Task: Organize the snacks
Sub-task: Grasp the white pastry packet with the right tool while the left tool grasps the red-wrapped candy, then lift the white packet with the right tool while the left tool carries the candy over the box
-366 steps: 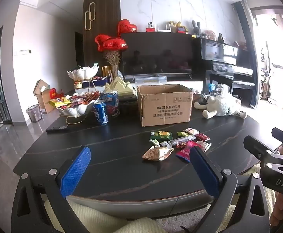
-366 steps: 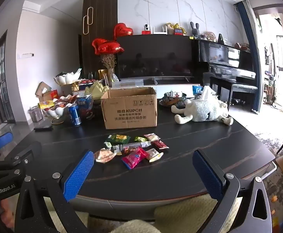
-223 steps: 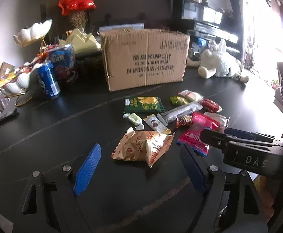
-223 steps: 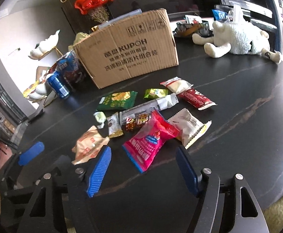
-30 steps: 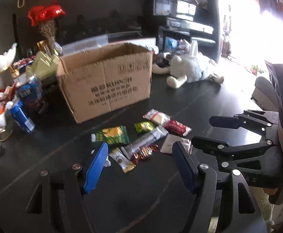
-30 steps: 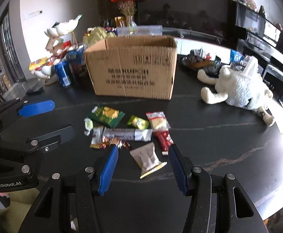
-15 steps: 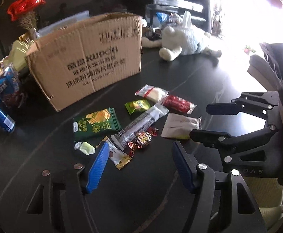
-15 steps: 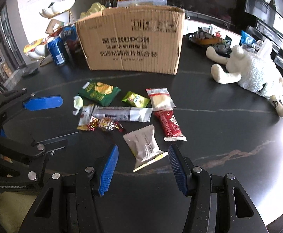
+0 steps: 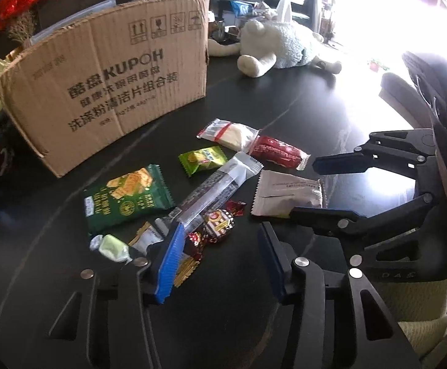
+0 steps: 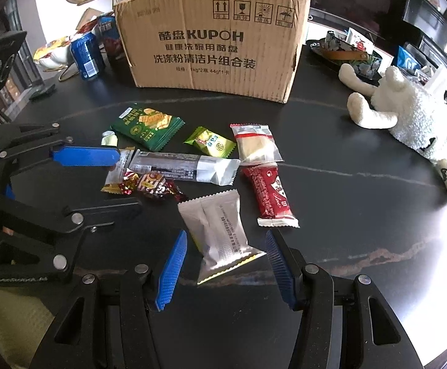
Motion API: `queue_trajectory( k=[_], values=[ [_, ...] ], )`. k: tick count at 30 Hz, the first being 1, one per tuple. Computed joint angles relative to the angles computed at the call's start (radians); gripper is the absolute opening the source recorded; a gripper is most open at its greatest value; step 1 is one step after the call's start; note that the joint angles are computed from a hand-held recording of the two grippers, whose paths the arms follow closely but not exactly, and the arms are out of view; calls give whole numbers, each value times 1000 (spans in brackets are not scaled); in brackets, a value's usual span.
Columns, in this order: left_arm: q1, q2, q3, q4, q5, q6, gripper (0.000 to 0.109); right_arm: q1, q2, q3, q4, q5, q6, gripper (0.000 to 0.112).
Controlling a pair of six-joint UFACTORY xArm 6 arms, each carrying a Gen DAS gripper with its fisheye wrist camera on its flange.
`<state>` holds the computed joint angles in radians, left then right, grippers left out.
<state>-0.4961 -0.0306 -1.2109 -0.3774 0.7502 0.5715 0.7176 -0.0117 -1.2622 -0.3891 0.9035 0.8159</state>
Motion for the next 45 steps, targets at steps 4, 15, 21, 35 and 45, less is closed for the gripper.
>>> queue_trajectory(
  k=[4, 15, 21, 35, 45],
  values=[
    [-1, 11, -8, -27, 6, 37, 41, -8, 9, -3, 19, -15, -29, 55],
    [-14, 49, -42, -7, 21, 24, 35, -30, 7, 27, 68, -66, -42, 55],
    [-22, 68, -56, 7, 22, 6, 35, -41, -2, 54, 98, -102, -37, 46],
    [-26, 58, -27, 22, -2, -58, 25, -31, -27, 86, 61, -129, 58, 42],
    [-15, -23, 20, 3, -16, -107, 25, -10, -61, 92, 0, -119, 151, 42]
  ],
)
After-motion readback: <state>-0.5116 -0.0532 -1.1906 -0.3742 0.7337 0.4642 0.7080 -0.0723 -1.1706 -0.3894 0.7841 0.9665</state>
